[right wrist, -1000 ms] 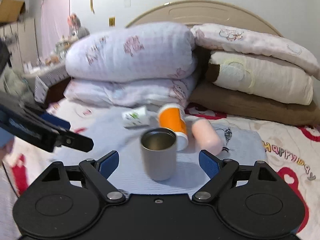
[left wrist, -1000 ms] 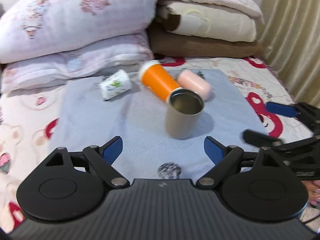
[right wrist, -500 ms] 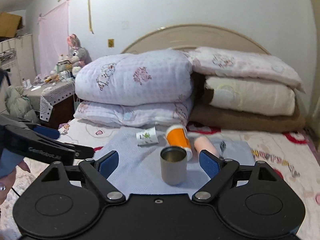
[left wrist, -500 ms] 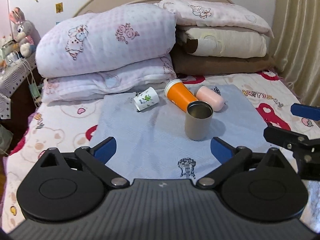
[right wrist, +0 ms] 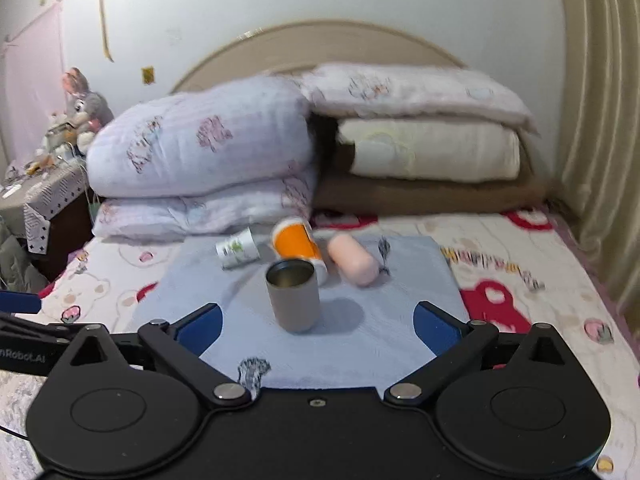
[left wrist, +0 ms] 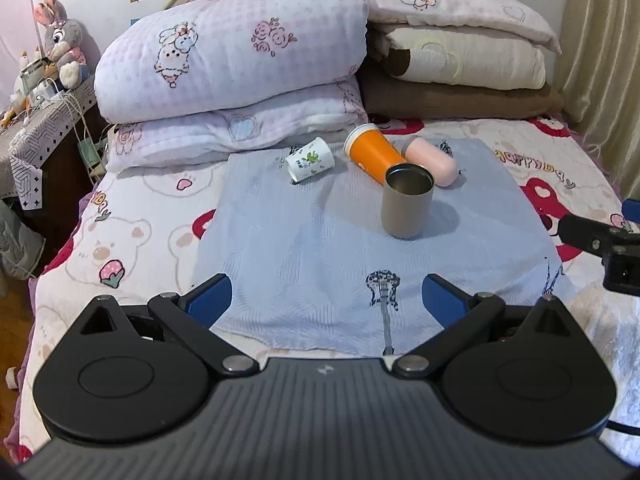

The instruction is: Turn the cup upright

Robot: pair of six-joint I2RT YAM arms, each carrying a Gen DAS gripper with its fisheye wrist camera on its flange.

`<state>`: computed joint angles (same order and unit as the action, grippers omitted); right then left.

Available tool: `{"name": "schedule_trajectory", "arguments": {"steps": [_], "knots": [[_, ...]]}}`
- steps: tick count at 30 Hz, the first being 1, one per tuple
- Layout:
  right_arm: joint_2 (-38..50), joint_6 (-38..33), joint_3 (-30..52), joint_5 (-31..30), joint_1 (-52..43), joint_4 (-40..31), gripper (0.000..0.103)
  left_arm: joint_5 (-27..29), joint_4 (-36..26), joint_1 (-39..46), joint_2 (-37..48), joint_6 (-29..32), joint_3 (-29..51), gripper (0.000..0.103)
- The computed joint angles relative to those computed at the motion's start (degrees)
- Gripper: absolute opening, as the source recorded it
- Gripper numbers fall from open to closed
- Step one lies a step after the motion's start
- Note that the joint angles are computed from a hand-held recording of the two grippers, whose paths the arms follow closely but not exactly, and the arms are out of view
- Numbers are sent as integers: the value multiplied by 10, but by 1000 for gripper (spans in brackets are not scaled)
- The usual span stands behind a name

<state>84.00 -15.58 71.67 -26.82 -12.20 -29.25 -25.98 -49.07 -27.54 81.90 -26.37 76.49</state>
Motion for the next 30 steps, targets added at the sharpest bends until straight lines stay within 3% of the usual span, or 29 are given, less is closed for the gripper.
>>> {"name": "schedule_trajectory", "arguments": {"steps": [4, 20, 30], "knots": [[3, -16, 16, -5, -3, -41, 103, -8, -7, -16, -7, -2, 1, 103], [2, -19, 3, 71, 17, -36, 103, 11, -20, 10, 32, -14, 9, 103], [2, -17, 5, 82, 20, -38, 103, 23, -16, 24, 47, -6, 10, 103]]}}
